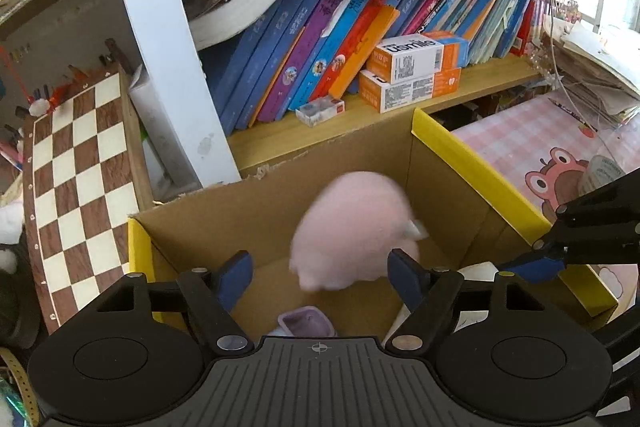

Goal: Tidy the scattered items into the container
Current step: 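Open the left tool to drop the plush pig into the box, then lower the sponge block into the box and open the right tool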

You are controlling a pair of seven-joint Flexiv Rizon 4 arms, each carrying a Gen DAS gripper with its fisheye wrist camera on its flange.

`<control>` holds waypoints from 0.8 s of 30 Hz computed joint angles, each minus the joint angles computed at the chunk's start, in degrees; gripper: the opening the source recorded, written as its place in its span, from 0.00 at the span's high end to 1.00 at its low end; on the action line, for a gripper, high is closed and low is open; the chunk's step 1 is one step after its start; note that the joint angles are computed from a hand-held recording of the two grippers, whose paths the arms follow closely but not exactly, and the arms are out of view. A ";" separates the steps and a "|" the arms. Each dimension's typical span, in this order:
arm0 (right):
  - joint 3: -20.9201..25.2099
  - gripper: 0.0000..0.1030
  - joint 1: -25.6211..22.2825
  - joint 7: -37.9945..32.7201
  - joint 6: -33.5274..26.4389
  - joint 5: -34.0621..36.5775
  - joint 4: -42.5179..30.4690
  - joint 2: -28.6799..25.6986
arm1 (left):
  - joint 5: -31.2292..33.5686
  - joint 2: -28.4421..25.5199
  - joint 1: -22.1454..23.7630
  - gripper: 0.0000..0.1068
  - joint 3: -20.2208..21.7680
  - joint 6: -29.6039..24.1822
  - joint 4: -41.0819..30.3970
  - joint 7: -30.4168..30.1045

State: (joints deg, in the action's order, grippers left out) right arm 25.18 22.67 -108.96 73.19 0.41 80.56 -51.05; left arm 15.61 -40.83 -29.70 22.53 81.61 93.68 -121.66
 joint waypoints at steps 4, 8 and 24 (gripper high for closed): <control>-0.18 0.56 0.14 0.06 0.13 -0.02 -0.06 0.00 | 0.60 0.48 -1.07 0.27 1.23 -0.21 0.56 -1.37; -0.24 0.56 0.30 0.15 -0.06 -0.14 -0.72 -0.36 | 2.03 1.37 -2.67 0.21 3.15 -0.17 1.63 -3.86; -2.26 0.56 3.38 -2.50 -1.11 -3.52 -6.67 -3.93 | 10.88 4.43 -4.36 0.17 5.76 -3.45 1.84 -14.04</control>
State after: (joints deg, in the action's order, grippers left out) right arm 22.91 26.05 -111.46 72.08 -3.12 73.90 -54.97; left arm 26.50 -36.40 -34.07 28.30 78.16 95.52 -135.71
